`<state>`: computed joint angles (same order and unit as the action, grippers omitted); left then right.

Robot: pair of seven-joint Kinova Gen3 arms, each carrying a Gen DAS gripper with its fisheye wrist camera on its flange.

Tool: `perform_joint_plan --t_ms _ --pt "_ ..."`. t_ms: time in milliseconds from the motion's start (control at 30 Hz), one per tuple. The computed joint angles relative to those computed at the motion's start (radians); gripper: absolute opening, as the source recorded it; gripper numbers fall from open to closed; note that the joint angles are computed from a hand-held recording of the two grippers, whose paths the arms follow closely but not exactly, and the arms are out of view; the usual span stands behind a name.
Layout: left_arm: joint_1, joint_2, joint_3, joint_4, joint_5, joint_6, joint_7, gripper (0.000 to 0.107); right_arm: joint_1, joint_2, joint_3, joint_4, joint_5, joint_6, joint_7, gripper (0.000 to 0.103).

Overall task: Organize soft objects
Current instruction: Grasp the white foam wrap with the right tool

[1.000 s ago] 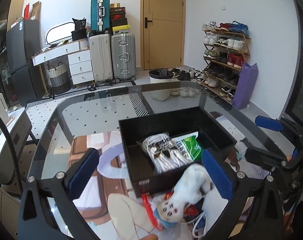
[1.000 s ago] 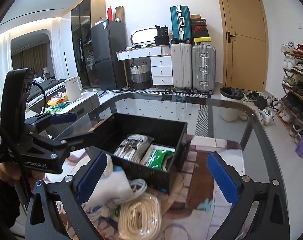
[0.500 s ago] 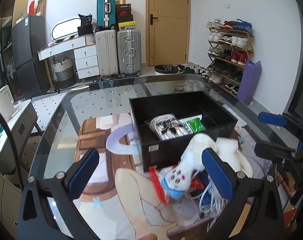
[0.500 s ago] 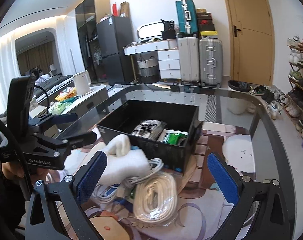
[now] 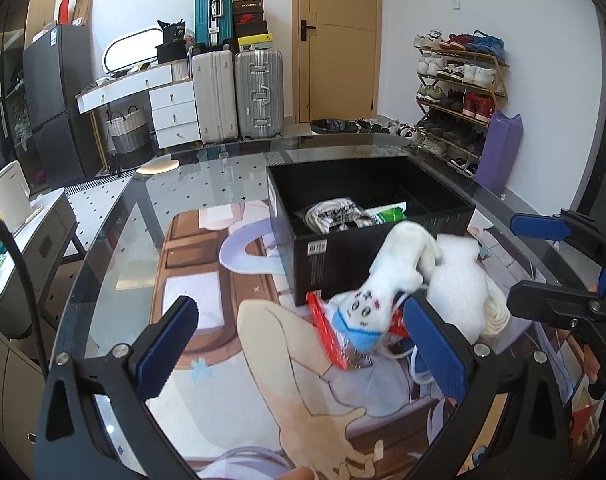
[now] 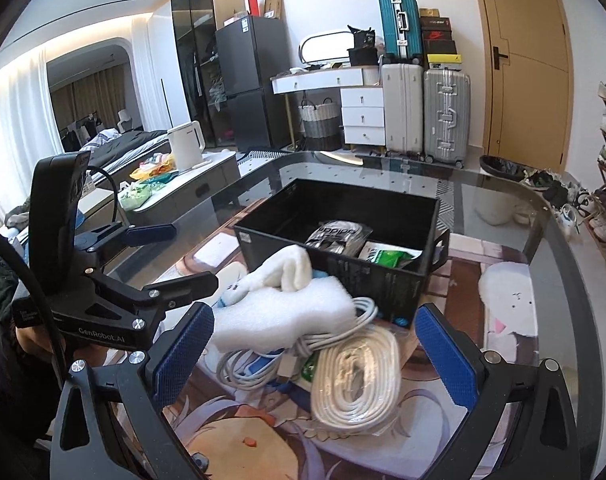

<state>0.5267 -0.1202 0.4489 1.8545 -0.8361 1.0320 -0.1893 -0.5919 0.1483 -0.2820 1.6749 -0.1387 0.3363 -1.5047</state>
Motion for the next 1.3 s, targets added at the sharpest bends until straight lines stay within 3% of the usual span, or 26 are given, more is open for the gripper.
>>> perform_joint_plan --t_ms 433,967,1167,1300 --pt "0.0 -0.013 0.016 0.033 0.017 -0.001 0.017 0.103 -0.041 0.056 0.011 -0.057 0.027 0.059 -0.074 0.102" --pt "-0.017 -0.022 0.021 0.044 0.031 -0.007 0.014 0.103 -0.14 0.069 0.062 -0.057 0.191 0.039 -0.223 0.101" --pt "-0.014 -0.019 0.021 0.042 0.03 -0.005 0.015 0.103 -0.182 0.077 0.086 -0.072 0.282 0.071 -0.3 0.082" --pt "-0.011 -0.017 0.02 0.043 0.029 -0.005 0.017 0.103 -0.144 0.08 0.046 -0.083 0.248 0.092 -0.239 0.067"
